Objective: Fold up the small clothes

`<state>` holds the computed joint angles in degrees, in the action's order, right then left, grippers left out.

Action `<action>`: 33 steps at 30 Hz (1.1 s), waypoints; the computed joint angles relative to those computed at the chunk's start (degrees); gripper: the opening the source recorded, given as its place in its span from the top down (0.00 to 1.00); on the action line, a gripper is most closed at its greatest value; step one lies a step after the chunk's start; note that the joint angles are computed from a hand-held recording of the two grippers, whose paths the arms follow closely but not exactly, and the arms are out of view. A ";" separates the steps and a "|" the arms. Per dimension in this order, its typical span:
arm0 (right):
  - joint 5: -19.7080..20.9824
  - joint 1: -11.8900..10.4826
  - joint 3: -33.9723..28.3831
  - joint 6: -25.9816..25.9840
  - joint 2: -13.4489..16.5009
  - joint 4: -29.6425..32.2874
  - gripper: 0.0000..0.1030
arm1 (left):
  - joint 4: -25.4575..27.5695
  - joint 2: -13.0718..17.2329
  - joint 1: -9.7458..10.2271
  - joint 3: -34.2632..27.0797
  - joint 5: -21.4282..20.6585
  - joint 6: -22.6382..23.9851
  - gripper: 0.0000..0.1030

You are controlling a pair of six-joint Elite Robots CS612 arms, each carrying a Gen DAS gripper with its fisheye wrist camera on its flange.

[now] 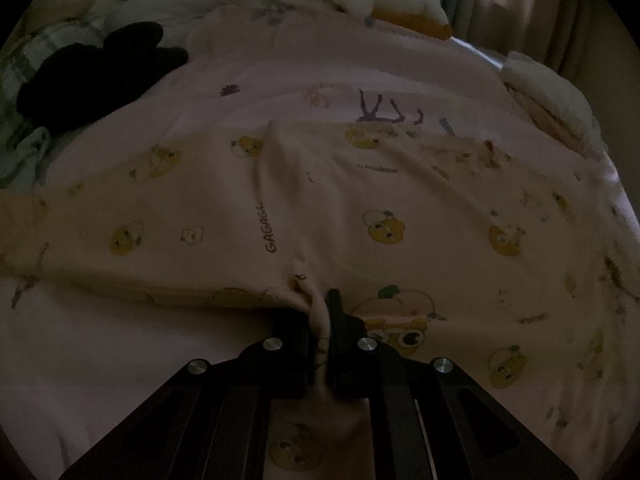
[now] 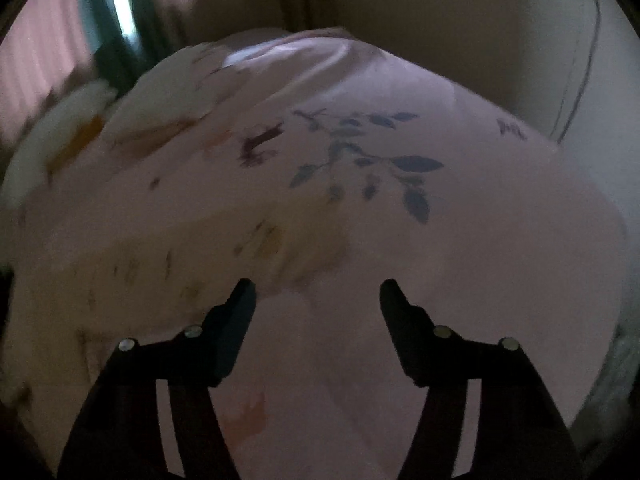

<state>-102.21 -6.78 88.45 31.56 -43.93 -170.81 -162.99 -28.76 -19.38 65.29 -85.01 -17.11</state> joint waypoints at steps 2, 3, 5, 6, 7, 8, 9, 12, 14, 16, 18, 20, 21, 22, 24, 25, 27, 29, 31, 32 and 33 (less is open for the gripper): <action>2.47 -1.60 -0.59 3.82 0.23 0.80 0.45 | -0.98 -0.01 0.15 0.35 -0.76 -0.61 0.93; 3.78 -2.14 -0.80 4.88 0.40 0.78 0.47 | -1.26 -0.03 0.26 0.48 -1.30 -0.96 0.93; 7.20 -3.44 -1.52 8.47 1.13 0.89 0.51 | -1.73 -0.11 0.41 0.74 -2.02 -1.38 0.93; 8.87 -3.84 -1.69 9.75 1.38 0.98 0.53 | -1.82 -0.08 0.44 0.73 -2.25 -1.53 0.93; 11.31 -4.26 -2.08 11.19 1.87 1.29 0.58 | -1.87 -0.06 0.47 0.70 -2.40 -1.64 0.93; 11.96 -4.34 -2.42 11.53 2.10 1.81 0.60 | -1.99 -0.09 0.47 0.80 -2.44 -1.71 0.93; 11.97 -4.13 -3.38 11.36 2.60 3.55 0.61 | -2.13 -0.05 0.41 0.81 -2.29 -1.74 0.93; 13.64 -3.41 -5.57 8.96 3.80 5.98 0.69 | -2.04 -0.26 0.10 1.13 -1.02 -1.14 0.93; 14.43 -2.95 -6.99 7.92 4.62 6.76 0.75 | -1.80 -0.20 -0.05 0.96 -0.33 -0.75 0.93; 12.52 -2.47 -8.55 6.02 5.31 8.27 0.95 | -1.92 -0.08 0.03 0.82 -0.56 -0.85 0.93; 11.20 -2.03 -9.35 6.56 5.67 8.34 0.94 | -2.10 -0.03 0.11 0.80 -0.82 -1.01 0.93; 13.06 -2.61 -9.14 6.87 5.88 5.21 0.95 | -2.06 -0.07 -0.07 0.89 0.00 -0.58 0.93; 13.62 -2.57 -9.08 7.00 5.77 3.85 0.95 | -2.00 -0.10 -0.15 0.93 0.41 -0.36 0.93; 13.57 -2.52 -8.89 7.03 5.61 3.33 0.95 | -1.91 -0.12 -0.28 0.93 1.01 -0.07 0.93; 14.79 -2.36 -9.14 6.62 5.35 1.29 0.95 | -1.89 -0.12 -0.38 0.95 1.55 0.19 0.93; 15.02 -2.32 -9.07 6.31 5.18 0.70 0.95 | -1.89 -0.12 -0.38 0.93 1.61 0.20 0.93; 15.90 -2.01 -9.57 5.12 4.98 -0.54 0.95 | -1.93 -0.17 -0.38 1.02 1.67 0.27 0.93; 17.72 -1.92 -9.47 5.05 4.83 -2.59 0.95 | -1.93 -0.17 -0.42 1.02 1.83 0.34 0.93; 20.11 -1.67 -8.93 4.50 4.62 -5.78 0.95 | -1.96 -0.19 -0.42 1.06 1.82 0.30 0.93; 20.32 -1.25 -9.36 4.04 4.71 -6.17 0.95 | -1.97 -0.19 -0.44 1.05 1.84 0.30 0.93; 21.58 -0.89 -9.89 3.36 4.73 -6.58 0.95 | -1.98 -0.18 -0.44 1.05 1.90 0.35 0.93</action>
<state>-80.63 -7.66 78.56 34.92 -39.20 -177.39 -164.97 -28.94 -19.83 66.34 -83.12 -16.76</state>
